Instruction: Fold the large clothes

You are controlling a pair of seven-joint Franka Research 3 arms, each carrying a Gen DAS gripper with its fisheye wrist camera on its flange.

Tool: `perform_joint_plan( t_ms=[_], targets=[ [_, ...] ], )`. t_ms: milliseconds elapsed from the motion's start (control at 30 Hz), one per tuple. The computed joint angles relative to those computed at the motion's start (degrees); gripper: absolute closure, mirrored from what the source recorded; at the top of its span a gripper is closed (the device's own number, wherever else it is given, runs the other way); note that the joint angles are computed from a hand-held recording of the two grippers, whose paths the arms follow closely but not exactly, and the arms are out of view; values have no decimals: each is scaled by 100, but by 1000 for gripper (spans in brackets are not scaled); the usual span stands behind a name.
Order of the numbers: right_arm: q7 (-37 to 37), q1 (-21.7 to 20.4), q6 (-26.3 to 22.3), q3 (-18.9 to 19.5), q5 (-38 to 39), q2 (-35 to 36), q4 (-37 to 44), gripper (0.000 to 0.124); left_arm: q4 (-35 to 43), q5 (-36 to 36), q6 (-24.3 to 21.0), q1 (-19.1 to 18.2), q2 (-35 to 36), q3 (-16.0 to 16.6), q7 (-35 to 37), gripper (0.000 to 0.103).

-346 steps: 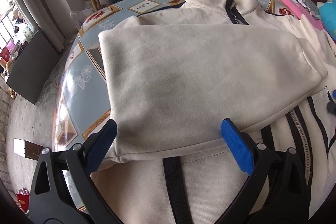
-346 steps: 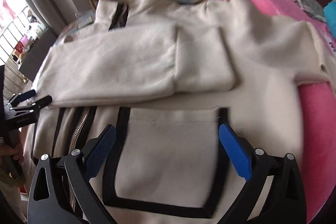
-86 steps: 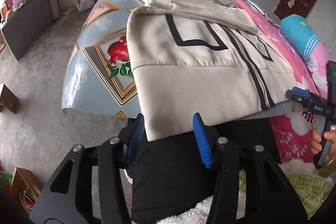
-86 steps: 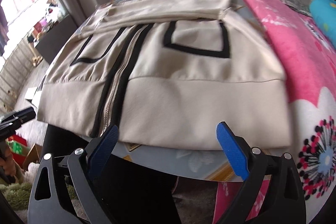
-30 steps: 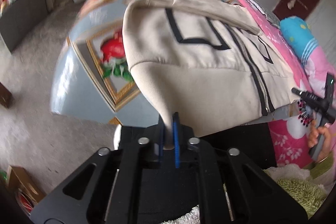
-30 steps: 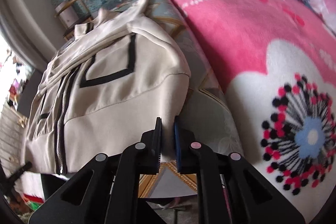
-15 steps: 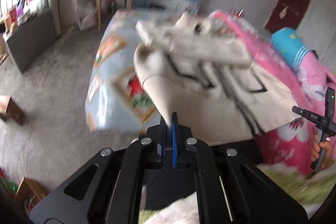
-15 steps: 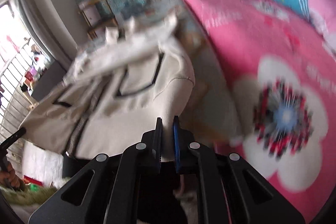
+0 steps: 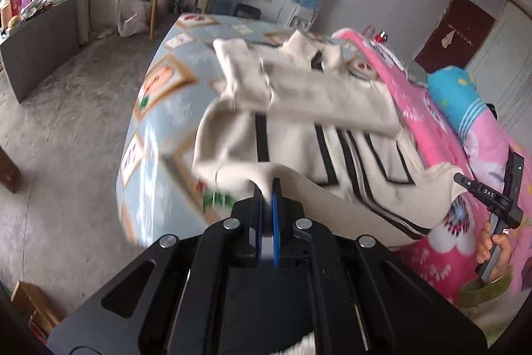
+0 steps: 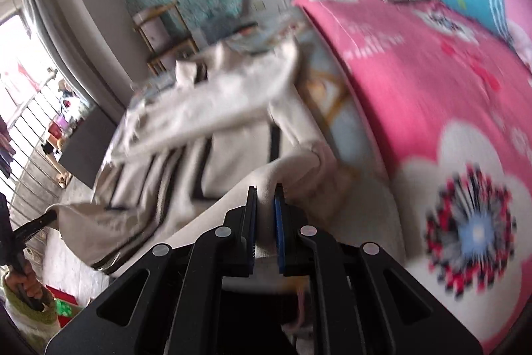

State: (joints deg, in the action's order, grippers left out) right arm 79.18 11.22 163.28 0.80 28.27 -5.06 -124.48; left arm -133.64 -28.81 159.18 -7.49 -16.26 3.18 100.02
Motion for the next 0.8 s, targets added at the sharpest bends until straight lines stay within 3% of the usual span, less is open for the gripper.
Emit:
perform_joint_plan(
  t_ms=[133,233,300,333,367,433,500,567,667,733,800],
  targets=[
    [76,-36,-64,25,-186,935,1118,114,1044,118,-165,220,969,-79,-26,99],
    [750,-36,-402,-79,-576,1850,2164,112,1806,662,-307,537,1736,-276,-444,93],
    [1310,-74,-872,-162,-1010,2480,2870,90,2203,1149,-434,677,2166,-335,-883,82],
    [1387,-51,-987,-219,-1024,2591,2992,83,2271,1493,-402,710,2252,-332,-1219,69],
    [1493,-119,-1050,-195,-970,2668,3043,73,2280,1751,-300,745,2308,-331,-1521,66],
    [1290,-315,-862,-2,-666,2519,2779,70,2137,1273,-157,993,2217,-530,-1251,64],
    [1244,-338,-527,-7,-604,2167,2253,58,1894,1021,-58,1180,2031,-702,-1032,62],
    [1159,-387,-328,3,-504,1838,1766,56,1497,751,-38,1257,1709,-783,-758,61],
    [818,-592,-526,127,134,1513,1308,56,1033,-100,-240,1159,1331,-721,-81,56],
    [576,-655,-688,171,607,1396,1123,56,842,-514,-460,1060,1219,-636,70,44],
    [410,-643,-753,172,905,1358,1007,56,739,-690,-526,990,1243,-602,40,43]
  ],
)
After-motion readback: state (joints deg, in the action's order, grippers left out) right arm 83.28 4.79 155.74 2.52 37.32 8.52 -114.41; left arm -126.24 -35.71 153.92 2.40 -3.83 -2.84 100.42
